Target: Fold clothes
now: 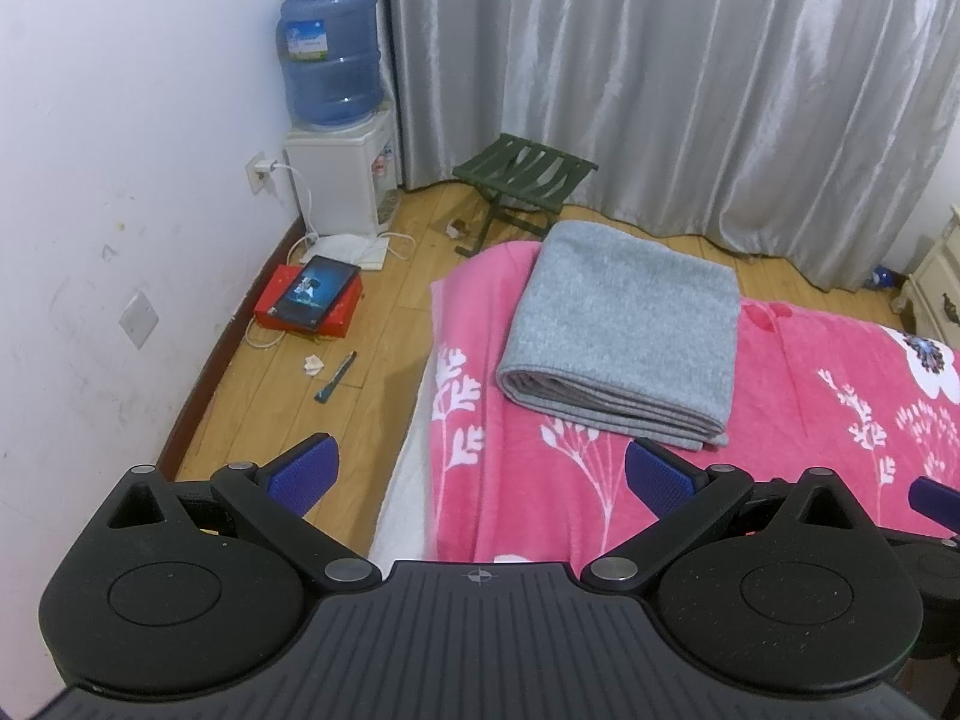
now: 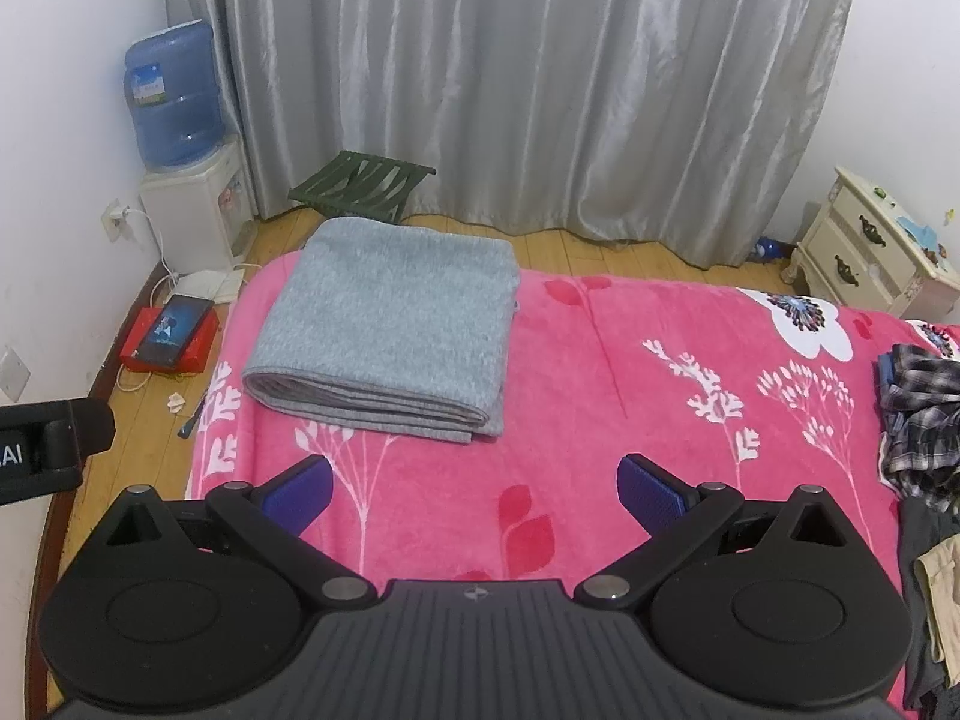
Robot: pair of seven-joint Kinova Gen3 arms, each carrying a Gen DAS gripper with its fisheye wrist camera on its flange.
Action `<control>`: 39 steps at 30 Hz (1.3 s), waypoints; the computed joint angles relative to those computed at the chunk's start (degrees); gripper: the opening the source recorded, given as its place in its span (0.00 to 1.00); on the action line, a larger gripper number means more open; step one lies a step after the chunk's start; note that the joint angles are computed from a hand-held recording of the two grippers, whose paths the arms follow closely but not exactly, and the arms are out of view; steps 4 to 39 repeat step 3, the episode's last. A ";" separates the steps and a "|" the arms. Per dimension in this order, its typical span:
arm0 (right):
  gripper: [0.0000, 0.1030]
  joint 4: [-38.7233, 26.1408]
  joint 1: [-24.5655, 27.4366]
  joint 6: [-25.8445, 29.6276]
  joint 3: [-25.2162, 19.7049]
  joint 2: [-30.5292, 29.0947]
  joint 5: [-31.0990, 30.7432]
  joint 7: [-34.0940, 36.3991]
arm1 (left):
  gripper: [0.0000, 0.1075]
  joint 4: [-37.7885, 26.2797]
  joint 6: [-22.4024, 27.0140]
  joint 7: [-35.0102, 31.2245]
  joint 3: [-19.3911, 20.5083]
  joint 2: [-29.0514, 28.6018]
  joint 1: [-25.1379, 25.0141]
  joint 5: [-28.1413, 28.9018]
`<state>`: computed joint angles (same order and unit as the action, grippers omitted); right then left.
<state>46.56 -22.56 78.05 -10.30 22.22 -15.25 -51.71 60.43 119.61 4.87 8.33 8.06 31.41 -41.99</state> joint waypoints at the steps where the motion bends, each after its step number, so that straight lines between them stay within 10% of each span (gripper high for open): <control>1: 1.00 -0.03 -0.03 0.03 0.03 -0.01 0.02 -0.13 | 0.96 -0.08 0.05 -0.05 0.02 0.06 0.01 -0.02; 39: 1.00 -0.25 0.03 0.20 0.06 0.12 -0.03 -0.26 | 0.96 -0.25 0.23 -0.20 0.05 0.16 0.10 -0.07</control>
